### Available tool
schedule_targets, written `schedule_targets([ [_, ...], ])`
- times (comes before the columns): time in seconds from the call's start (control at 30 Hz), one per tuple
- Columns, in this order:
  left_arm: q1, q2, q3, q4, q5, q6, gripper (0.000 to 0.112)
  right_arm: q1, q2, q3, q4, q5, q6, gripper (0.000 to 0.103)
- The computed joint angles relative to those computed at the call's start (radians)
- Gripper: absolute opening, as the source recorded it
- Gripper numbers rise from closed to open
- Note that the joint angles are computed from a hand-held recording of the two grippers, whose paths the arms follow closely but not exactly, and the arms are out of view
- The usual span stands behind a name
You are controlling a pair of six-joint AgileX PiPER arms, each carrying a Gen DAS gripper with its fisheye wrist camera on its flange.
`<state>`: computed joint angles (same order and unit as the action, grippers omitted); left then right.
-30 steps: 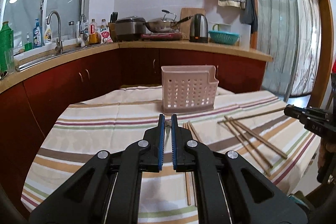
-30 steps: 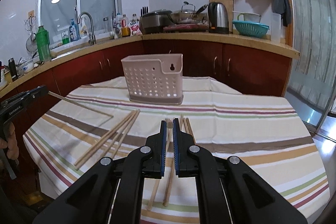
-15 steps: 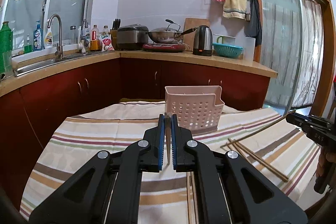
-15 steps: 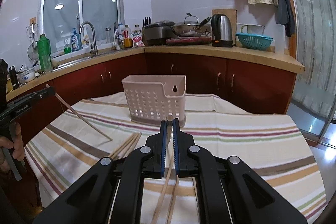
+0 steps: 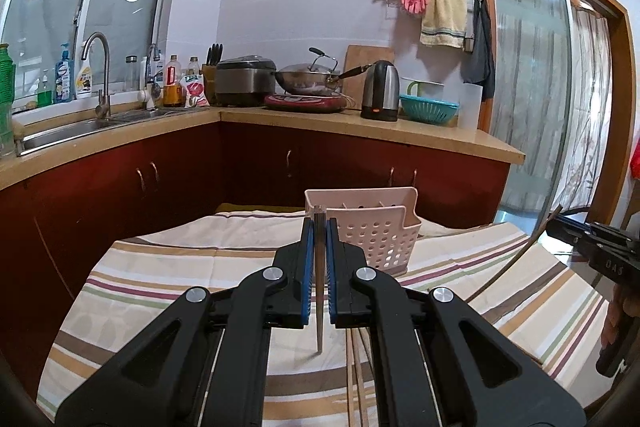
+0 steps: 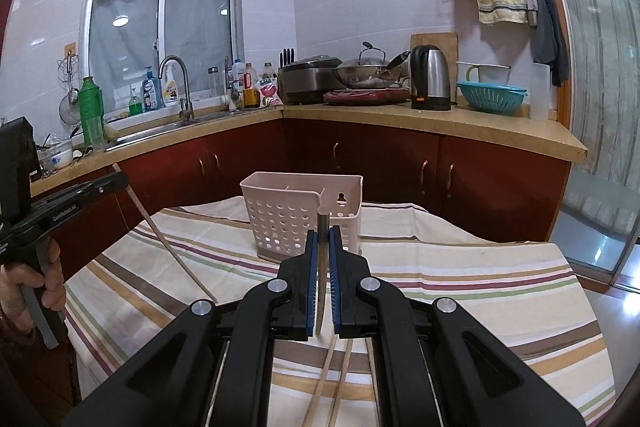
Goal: Organize utensils
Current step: 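Lift both held chopsticks upright and carry them above the pink basket, then lower the chopsticks into the pink basket and open both grippers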
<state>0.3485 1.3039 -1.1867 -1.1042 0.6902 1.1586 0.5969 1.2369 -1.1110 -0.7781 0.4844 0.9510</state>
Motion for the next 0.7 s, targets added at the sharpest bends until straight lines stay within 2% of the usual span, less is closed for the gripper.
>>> schedule_targets([
  [0.4,-0.042,0.028,-0.104,0.000,0.013,-0.046,0.006,-0.017,0.003,-0.051,0.033,-0.016,-0.049,0.006],
  [0.7,-0.114,0.100,-0.277,0.011,-0.022,-0.096,0.006,-0.085,0.073,-0.194,0.113,-0.077,-0.175,0.006],
])
